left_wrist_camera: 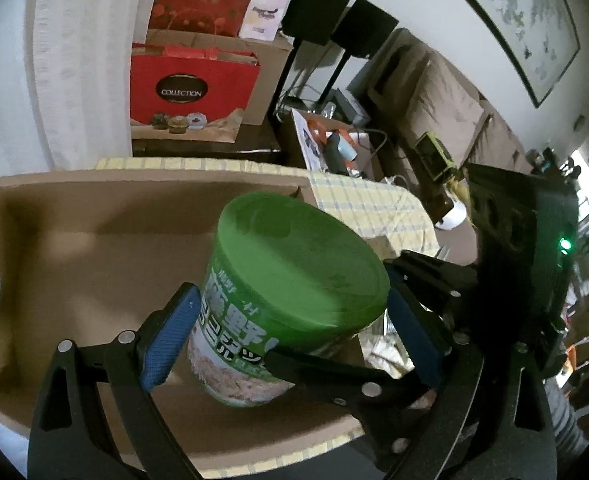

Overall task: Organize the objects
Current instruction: 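Lower the can into the cardboard box and open the left tool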

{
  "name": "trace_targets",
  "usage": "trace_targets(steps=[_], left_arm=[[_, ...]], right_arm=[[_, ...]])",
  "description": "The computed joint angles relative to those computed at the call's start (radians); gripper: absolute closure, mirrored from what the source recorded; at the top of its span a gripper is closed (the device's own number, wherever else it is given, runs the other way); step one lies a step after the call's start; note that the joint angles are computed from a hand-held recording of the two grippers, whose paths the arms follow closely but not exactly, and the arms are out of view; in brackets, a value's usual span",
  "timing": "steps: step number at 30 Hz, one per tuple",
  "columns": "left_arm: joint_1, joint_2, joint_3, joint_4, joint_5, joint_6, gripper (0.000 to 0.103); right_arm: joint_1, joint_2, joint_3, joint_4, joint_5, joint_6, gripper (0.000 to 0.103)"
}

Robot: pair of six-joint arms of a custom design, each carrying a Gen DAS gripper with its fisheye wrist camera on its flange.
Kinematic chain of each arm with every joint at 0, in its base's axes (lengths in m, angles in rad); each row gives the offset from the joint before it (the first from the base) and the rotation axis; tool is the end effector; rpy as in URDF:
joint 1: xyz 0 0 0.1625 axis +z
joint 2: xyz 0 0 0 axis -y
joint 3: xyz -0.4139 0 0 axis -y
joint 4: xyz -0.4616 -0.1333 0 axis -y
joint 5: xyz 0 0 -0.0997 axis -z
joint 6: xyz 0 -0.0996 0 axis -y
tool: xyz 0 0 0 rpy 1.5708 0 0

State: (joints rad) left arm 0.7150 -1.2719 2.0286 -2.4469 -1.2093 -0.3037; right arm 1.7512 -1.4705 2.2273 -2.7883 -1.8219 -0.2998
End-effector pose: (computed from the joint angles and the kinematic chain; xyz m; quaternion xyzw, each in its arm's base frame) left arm -0.3181 -0.4994 0.1605 0.2573 0.9477 -0.1474 0.1180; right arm 0.1982 -0.4815 0.2153 0.2019 -0.9450 0.2188 0.1352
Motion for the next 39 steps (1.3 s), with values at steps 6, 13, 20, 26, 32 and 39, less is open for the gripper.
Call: trace_targets(steps=[6, 13, 20, 26, 32, 39], left_arm=[[0.048, 0.062, -0.064, -0.047, -0.015, -0.014, 0.007], [0.092, 0.132, -0.116, -0.091, -0.067, -0.030, 0.004], [0.086, 0.180, -0.165, -0.053, -0.049, -0.014, 0.004], [0.111, 0.237, -0.245, 0.031, -0.084, -0.054, 0.000], [0.082, 0.172, -0.179, -0.017, 0.014, -0.013, 0.001], [0.137, 0.079, -0.062, -0.042, -0.024, -0.062, 0.001]], right_arm=[[-0.015, -0.050, 0.031, -0.086, 0.010, 0.003, 0.004], [-0.027, -0.071, 0.052, -0.125, -0.013, -0.013, 0.004], [-0.020, -0.050, 0.088, -0.187, -0.063, -0.084, 0.007], [-0.022, -0.038, 0.090, -0.197, -0.063, -0.087, 0.008], [-0.030, -0.032, 0.086, -0.197, -0.060, -0.079, 0.008], [-0.038, -0.025, 0.076, -0.188, -0.040, -0.062, 0.010]])
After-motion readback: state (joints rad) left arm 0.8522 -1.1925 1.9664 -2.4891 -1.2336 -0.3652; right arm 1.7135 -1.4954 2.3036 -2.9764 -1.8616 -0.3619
